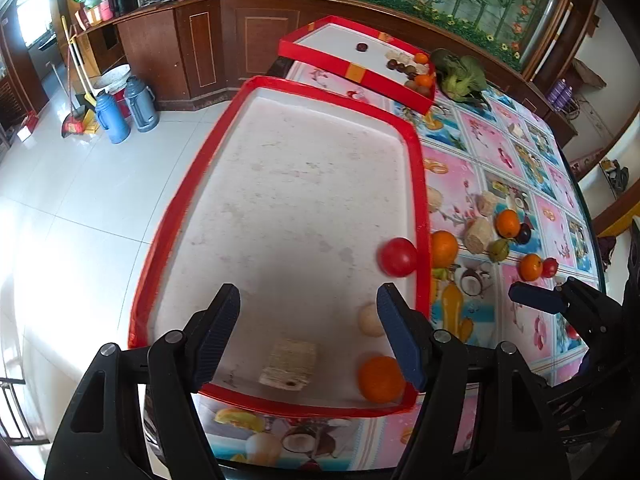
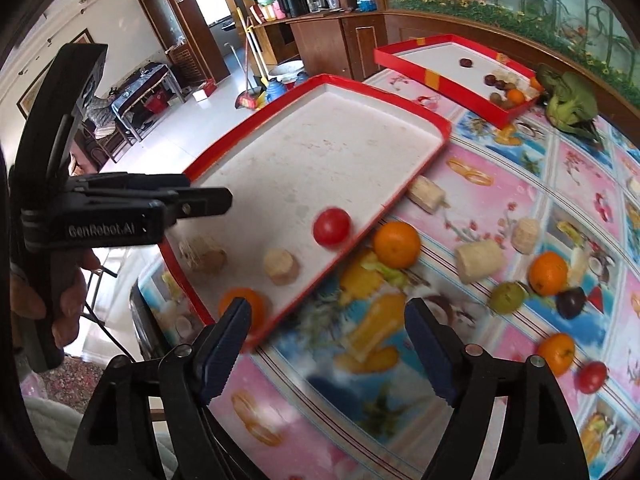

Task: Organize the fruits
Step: 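Move both open tools back over the tablecloth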

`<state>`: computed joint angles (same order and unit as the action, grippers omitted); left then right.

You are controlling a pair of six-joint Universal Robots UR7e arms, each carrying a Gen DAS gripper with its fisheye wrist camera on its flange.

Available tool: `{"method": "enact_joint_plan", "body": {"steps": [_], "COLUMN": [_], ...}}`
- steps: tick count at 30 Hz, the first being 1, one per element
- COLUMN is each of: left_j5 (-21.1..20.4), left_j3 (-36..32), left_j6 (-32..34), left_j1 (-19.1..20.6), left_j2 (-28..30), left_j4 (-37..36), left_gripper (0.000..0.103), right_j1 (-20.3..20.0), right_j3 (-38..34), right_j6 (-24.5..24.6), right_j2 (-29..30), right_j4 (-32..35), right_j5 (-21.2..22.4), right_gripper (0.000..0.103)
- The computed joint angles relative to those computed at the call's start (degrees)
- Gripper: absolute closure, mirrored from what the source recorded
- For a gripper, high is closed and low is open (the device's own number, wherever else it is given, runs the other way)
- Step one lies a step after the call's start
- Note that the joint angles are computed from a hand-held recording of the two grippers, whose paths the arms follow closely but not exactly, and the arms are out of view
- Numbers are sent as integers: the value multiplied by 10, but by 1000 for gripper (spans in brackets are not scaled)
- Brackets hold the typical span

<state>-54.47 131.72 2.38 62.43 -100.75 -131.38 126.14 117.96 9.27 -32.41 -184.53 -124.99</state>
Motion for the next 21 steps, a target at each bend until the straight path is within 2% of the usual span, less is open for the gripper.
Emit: {"method": "enact_joint_plan", "body": {"steps": [8,21], "left_j5": [-21,-60], "left_j3": [21,46], "left_j6": [-17,-15], "left_j1": [-37,-98], "left_j2": [1,47], "left_j4": [15,8], "left_gripper": [32,32], "right_j1": [-7,-23], "right_j3": [89,192], "right_j6": [73,190], "right_j2": [-48,-111], "right_j4": [-37,-80], "right_j5": [-40,-98], "right_gripper": [21,21]}}
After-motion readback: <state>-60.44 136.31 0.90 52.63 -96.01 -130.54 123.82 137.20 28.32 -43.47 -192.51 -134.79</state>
